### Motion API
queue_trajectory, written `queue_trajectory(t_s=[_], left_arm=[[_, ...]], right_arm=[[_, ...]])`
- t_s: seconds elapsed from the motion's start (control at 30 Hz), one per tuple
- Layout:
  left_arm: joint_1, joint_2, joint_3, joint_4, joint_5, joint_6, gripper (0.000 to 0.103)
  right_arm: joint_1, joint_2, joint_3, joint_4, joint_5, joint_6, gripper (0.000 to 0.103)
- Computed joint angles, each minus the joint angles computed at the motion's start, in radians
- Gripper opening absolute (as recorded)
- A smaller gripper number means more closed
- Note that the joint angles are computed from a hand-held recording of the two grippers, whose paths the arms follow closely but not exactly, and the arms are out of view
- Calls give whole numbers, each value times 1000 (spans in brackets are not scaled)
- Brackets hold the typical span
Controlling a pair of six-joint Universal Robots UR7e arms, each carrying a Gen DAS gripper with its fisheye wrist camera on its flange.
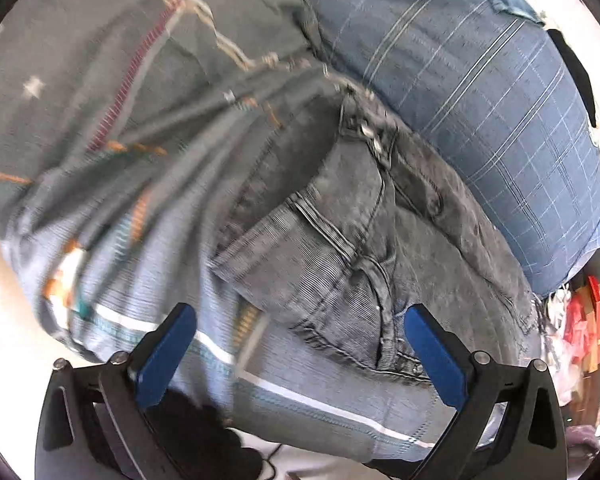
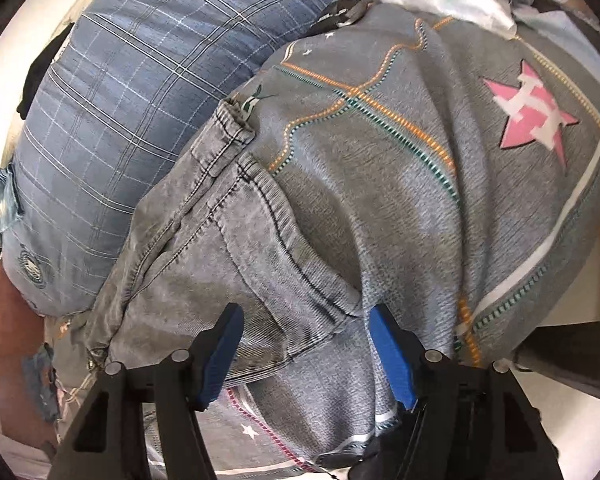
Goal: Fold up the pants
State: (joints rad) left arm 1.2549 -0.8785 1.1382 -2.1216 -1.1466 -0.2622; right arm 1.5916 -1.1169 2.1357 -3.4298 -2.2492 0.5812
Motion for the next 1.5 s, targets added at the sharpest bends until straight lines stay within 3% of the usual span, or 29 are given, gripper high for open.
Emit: queue_trajectory(t_s=[0.1,0.17,0.37,0.47,0.6,0.77,0.83,0.87,0.93,1.0,1.03,1.27,1.4,1.5], left_arm=[[5,32,-46,29,30,-65,87],[6,40,-64,19,36,-78,87],[-9,177,-322,224,64,133,88],[-1,261,-481,377,46,159,87],[14,331,-614,527,15,157,67],[31,346,-640,584,21,123,45],[29,341,-630,587,55,119,17],[30,342,-636,602,68,114,11],[37,349,-668,637,56,104,10],[37,341,-668,656,66,102,9],[37,347,-689,675,70,98,9],[13,163,-422,500,93,72,8],[44,199,-468,598,96,1,9],[43,191,-448,553,92,-3,9]], right_arm=[[0,8,-17,12,12,4,69],[-1,6,-25,24,18,-6,69],[-8,6,-38,62,31,-4,69],[-9,6,-35,68,36,3,69],[-11,4,-35,71,28,12,69],[-18,4,-45,93,30,20,69],[-22,5,-51,110,28,21,69],[-22,7,-53,113,27,22,68],[-20,14,-60,118,12,11,63],[-12,21,-80,154,-21,2,37],[-13,19,-83,167,-15,0,35],[11,21,-92,188,-81,-33,32],[-10,11,-85,212,-48,2,32],[12,5,-82,190,-77,-14,32]])
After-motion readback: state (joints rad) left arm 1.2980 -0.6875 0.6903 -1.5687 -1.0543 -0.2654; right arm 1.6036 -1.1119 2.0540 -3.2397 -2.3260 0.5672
